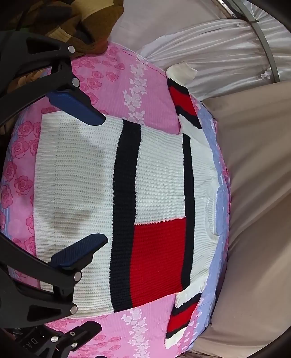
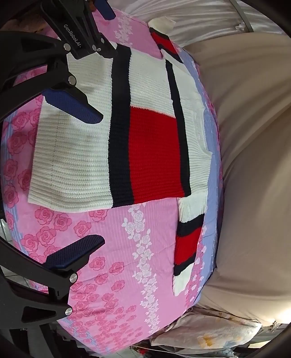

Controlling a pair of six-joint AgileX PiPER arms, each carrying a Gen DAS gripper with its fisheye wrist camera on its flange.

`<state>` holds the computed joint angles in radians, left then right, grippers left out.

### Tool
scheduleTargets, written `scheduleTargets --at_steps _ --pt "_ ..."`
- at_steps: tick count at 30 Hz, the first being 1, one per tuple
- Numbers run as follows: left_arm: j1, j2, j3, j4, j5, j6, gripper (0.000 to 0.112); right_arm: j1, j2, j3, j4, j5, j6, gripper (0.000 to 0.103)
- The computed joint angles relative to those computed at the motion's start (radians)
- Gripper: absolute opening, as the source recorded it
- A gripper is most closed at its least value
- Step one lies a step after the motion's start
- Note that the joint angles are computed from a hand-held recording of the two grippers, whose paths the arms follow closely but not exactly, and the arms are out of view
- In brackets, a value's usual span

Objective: Fold small clothes

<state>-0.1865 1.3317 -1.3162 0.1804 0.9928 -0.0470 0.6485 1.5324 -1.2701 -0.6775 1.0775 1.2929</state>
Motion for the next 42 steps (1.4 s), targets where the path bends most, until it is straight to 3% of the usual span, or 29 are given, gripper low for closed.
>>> scheduleTargets --at_steps 42 --pt "0.028 0.019 0.029 0.006 -0.03 0.016 0.095 -0.025 0.032 -0.012 0.042 -0.04 -0.03 0.098"
